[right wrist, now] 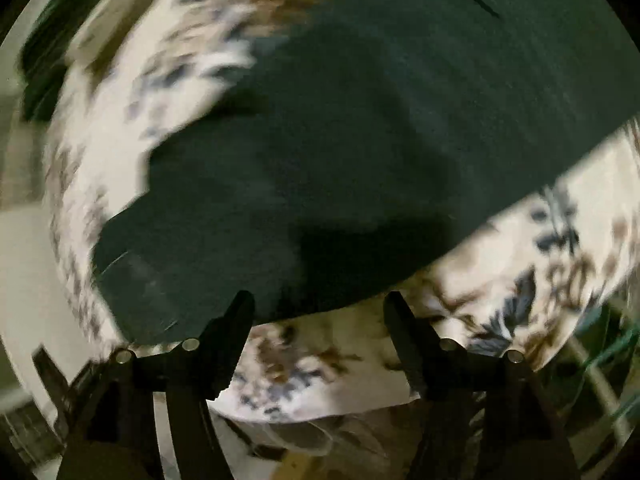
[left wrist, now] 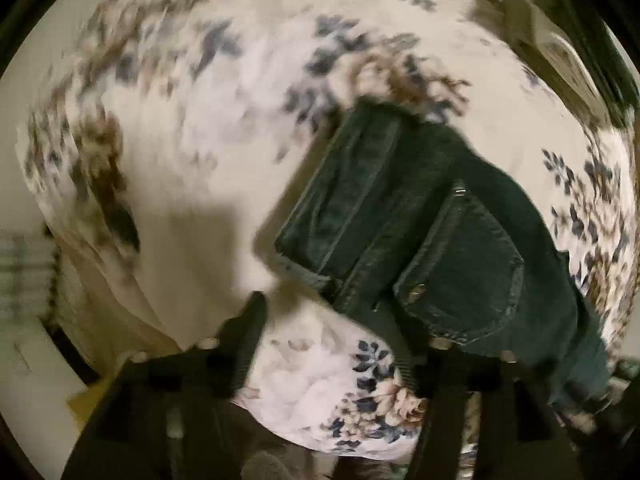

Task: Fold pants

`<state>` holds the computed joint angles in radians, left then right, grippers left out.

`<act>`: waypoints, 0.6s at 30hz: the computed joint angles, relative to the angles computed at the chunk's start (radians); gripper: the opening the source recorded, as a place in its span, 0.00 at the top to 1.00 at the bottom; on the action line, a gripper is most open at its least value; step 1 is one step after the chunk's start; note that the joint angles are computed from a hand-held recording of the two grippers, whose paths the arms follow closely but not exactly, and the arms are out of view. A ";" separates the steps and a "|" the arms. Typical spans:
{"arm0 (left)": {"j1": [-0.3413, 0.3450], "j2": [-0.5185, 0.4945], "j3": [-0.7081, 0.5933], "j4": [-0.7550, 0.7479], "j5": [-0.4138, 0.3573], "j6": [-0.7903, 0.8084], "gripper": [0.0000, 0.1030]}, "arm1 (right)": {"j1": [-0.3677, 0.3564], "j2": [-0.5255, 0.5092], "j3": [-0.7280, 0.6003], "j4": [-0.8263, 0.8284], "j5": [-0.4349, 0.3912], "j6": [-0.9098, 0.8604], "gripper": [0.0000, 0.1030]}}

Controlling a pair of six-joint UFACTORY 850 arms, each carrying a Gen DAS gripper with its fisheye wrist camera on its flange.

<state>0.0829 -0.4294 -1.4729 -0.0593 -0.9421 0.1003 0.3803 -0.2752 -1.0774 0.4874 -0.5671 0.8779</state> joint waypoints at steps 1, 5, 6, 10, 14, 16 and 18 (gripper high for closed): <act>-0.018 0.010 0.006 0.015 0.026 0.003 0.37 | -0.010 -0.027 -0.047 -0.007 -0.026 -0.033 0.33; -0.101 0.000 -0.002 0.099 0.125 -0.018 0.34 | -0.072 -0.174 -0.244 0.082 -0.077 -0.206 0.33; -0.105 -0.018 -0.020 0.097 0.119 -0.011 0.34 | -0.092 -0.237 -0.324 0.084 -0.109 -0.218 0.33; -0.144 -0.086 -0.073 0.143 0.128 -0.057 0.34 | -0.138 -0.448 -0.564 0.152 -0.226 -0.295 0.33; -0.148 -0.121 -0.095 0.157 0.093 -0.086 0.34 | -0.148 -0.631 -0.782 0.069 -0.419 -0.266 0.62; -0.138 -0.122 -0.091 0.136 0.089 -0.082 0.34 | -0.149 -0.614 -0.768 0.034 -0.412 -0.252 0.86; -0.131 -0.128 -0.094 0.126 0.074 -0.084 0.34 | -0.155 -0.551 -0.707 0.040 -0.342 -0.234 0.89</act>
<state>-0.0481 -0.5574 -1.5673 0.0669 -0.8684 0.0159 0.2249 -0.8260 -1.7839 0.5278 -0.9087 0.6439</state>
